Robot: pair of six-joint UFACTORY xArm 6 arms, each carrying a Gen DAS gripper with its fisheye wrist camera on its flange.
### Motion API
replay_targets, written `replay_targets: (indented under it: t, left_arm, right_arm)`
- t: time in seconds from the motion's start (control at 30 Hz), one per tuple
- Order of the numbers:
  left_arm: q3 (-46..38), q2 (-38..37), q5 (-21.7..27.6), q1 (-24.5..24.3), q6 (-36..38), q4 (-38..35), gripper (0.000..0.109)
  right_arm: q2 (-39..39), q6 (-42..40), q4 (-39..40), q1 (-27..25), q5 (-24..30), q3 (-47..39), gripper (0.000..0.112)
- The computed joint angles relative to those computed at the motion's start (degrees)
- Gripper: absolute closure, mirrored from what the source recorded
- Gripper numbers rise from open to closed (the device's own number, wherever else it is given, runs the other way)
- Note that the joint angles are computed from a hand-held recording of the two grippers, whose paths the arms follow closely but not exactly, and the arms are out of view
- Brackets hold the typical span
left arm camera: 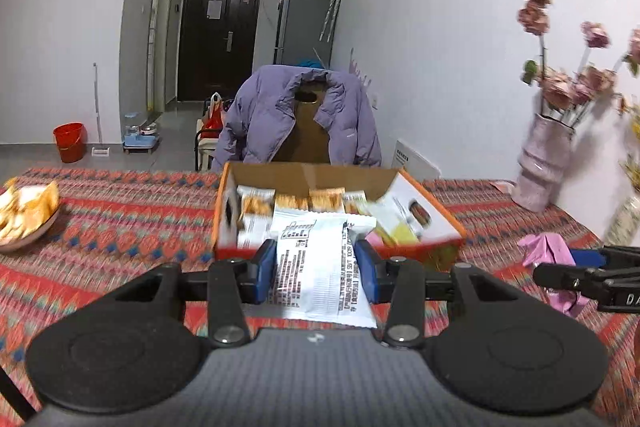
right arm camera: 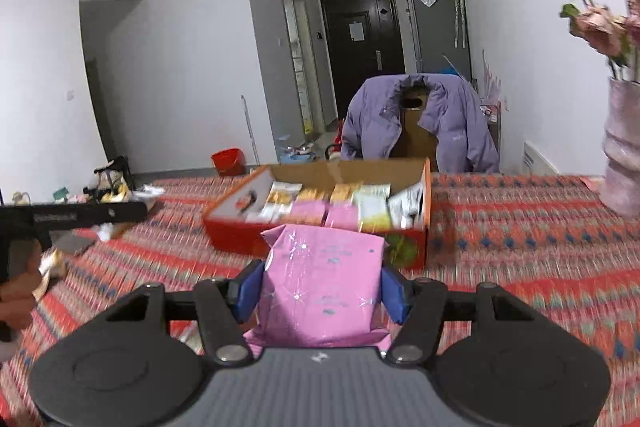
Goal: Organize snacks
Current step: 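Carry both packets into the red box and release them with both tools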
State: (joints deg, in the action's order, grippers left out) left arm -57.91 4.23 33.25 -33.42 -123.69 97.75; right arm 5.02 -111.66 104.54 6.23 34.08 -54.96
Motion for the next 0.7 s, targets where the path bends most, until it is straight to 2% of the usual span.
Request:
replay_targets:
  t: [0.13,0.23,0.33,0.43,0.57,0.63,0.7]
  left_arm:
    - [-13.47,11.08,-6.15,6.78,7.25,-3.35,0.066]
    - [-22.14,19.11,-11.03,10.99,14.71,-11.33,0.066]
    - [-30.59,27.4,-7.97,12.17,26.05,-23.59,0.066]
    - [-36.17,33.18,-8.38,13.1,33.33,-31.48,0.066]
    - [-39.22,36.59,-6.84,12.57,34.5,-31.92,0.067]
    - [-40.3,37.66,-4.76,12.03,34.44,-31.69,0.066]
    - [-39.51,37.6,-6.36,12.45,33.69,-32.26,0.065]
  right_arm:
    - [13.85,13.44,-8.73,2.16,-0.87,-18.27,0.052]
    - [25.25,27.54,-17.52,3.86,0.25,-32.82,0.052]
    - [35.75,39.48,-26.8,6.16,0.38,-45.82,0.052]
    - [42.98,45.97,-35.22,9.15,-3.33,-54.04,0.052]
    - [48.09,50.72,-43.13,11.91,-8.18,-58.35,0.052]
    - [48.48,50.81,-43.7,12.66,-10.72,-57.77,0.052]
    - [47.97,50.07,-42.99,12.73,-11.15,-56.54,0.052]
